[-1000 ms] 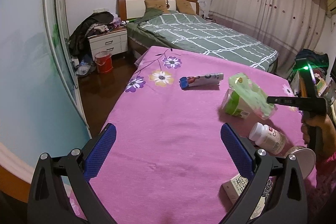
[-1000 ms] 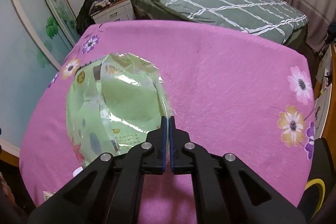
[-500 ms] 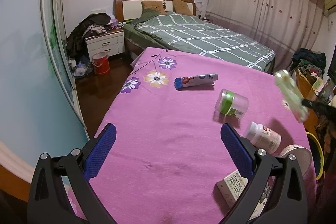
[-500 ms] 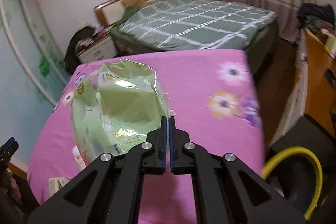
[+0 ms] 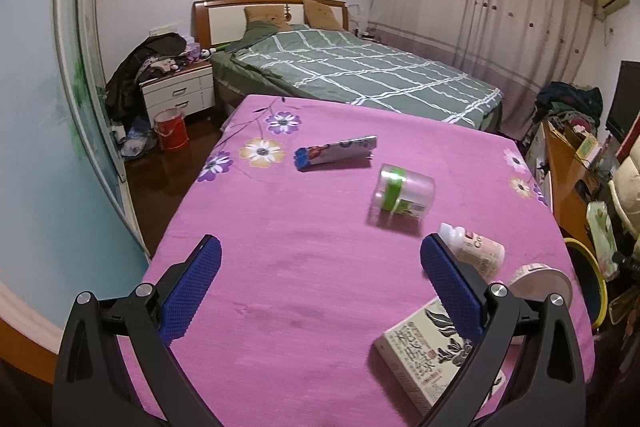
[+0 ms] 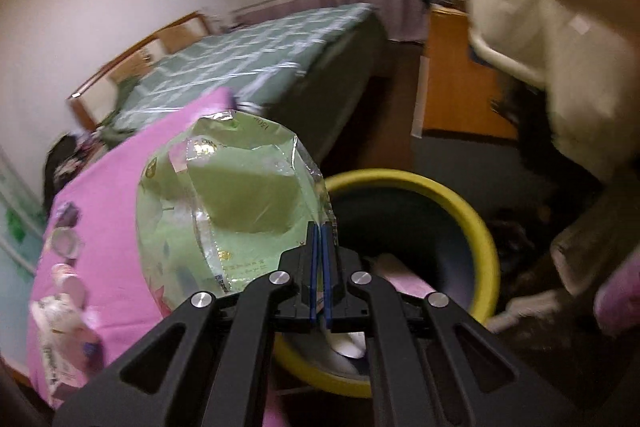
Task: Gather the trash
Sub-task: 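Carry the green bag to the yellow bin and open the right gripper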
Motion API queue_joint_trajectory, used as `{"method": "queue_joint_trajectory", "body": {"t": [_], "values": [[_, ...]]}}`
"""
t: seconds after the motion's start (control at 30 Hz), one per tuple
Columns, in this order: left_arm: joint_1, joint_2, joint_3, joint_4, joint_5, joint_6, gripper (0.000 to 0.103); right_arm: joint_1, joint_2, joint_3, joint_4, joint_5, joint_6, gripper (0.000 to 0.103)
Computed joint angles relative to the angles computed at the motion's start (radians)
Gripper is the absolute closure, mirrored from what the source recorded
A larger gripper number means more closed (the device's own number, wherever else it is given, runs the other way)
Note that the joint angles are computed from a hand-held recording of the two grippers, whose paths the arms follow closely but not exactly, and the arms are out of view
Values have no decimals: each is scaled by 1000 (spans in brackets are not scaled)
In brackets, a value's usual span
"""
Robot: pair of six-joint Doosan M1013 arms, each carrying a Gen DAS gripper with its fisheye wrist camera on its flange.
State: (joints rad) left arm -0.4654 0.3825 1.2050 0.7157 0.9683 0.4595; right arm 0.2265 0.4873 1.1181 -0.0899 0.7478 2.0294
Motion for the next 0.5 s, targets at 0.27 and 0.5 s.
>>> {"method": "queue_joint_trajectory", "body": {"t": [0.27,0.5], "values": [[-17,9,-16,-7,0,39,5,-22,16,20,-116,58,123,94],[-27,15,-22,-43,-5,72,5,-14,13,37,-165,28,169,77]]}}
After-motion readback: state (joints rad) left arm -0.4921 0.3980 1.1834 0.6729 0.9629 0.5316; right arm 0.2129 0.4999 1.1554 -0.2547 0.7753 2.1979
